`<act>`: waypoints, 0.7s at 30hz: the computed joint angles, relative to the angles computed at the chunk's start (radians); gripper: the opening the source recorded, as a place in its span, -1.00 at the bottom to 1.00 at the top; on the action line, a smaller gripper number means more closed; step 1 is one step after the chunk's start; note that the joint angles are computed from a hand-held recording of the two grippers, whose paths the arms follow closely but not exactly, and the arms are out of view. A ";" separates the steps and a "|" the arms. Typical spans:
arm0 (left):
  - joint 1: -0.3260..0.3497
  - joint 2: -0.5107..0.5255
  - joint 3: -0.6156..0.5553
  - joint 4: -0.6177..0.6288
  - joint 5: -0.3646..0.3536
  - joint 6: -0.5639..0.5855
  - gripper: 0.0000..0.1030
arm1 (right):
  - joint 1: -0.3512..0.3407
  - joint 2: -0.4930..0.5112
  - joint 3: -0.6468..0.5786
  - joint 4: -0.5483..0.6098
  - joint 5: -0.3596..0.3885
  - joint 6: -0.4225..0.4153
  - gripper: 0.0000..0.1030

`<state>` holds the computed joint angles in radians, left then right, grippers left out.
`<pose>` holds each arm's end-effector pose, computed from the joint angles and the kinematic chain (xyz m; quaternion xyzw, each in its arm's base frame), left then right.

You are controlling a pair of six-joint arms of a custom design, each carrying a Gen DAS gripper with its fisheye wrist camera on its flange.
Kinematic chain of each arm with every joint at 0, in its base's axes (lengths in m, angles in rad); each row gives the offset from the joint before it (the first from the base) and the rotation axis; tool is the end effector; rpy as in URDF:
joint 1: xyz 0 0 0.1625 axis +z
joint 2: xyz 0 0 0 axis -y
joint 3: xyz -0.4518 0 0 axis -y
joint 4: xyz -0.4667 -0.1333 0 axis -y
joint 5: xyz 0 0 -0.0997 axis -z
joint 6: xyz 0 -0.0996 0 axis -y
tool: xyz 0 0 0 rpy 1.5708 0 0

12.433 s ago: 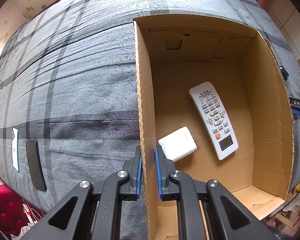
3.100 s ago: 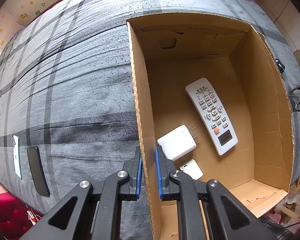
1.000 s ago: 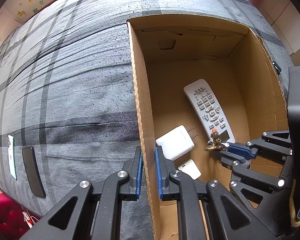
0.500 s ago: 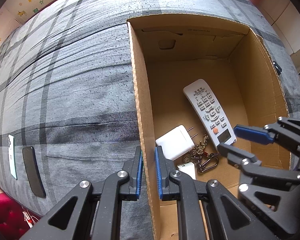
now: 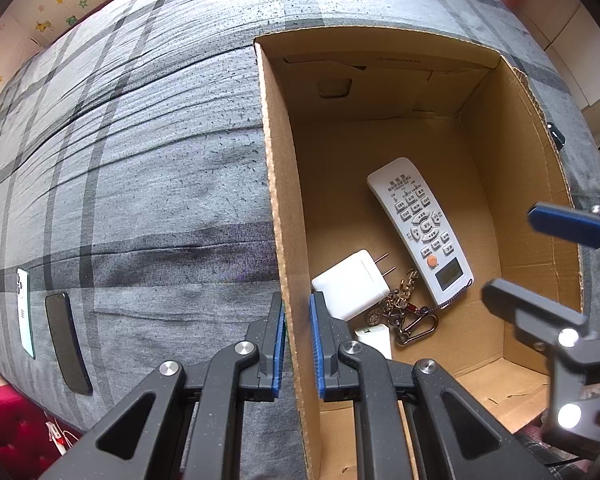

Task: Organize rigid objects
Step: 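Move the right gripper out of the box over the black rounded object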

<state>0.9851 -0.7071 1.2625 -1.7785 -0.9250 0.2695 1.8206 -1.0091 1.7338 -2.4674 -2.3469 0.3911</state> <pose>-0.2849 -0.7790 0.1012 0.4373 0.8272 0.1128 0.3345 0.2347 -0.6630 0.1825 -0.0975 -0.9176 0.1942 0.3328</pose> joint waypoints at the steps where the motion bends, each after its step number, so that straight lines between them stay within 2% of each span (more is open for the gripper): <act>1: 0.000 0.000 0.000 -0.001 0.000 0.000 -0.76 | 0.004 -0.004 0.003 -0.006 -0.008 -0.001 0.43; 2: 0.000 -0.001 0.002 -0.002 0.001 0.001 -0.76 | 0.006 -0.008 0.005 -0.011 -0.012 -0.001 0.55; 7: 0.001 0.000 0.002 -0.003 0.003 -0.002 -0.76 | 0.012 -0.028 0.019 -0.033 -0.039 0.002 0.71; 11: 0.000 -0.001 0.004 -0.004 0.005 -0.003 -0.76 | 0.014 -0.051 0.033 -0.061 -0.053 0.005 0.96; 21: -0.002 0.000 0.005 -0.002 0.012 -0.009 -0.76 | -0.013 -0.137 0.086 -0.094 -0.120 0.046 0.99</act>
<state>0.9832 -0.7069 1.2679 -1.7803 -0.9126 0.2608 1.8079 -1.1466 1.8199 -2.5614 -2.4666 0.4376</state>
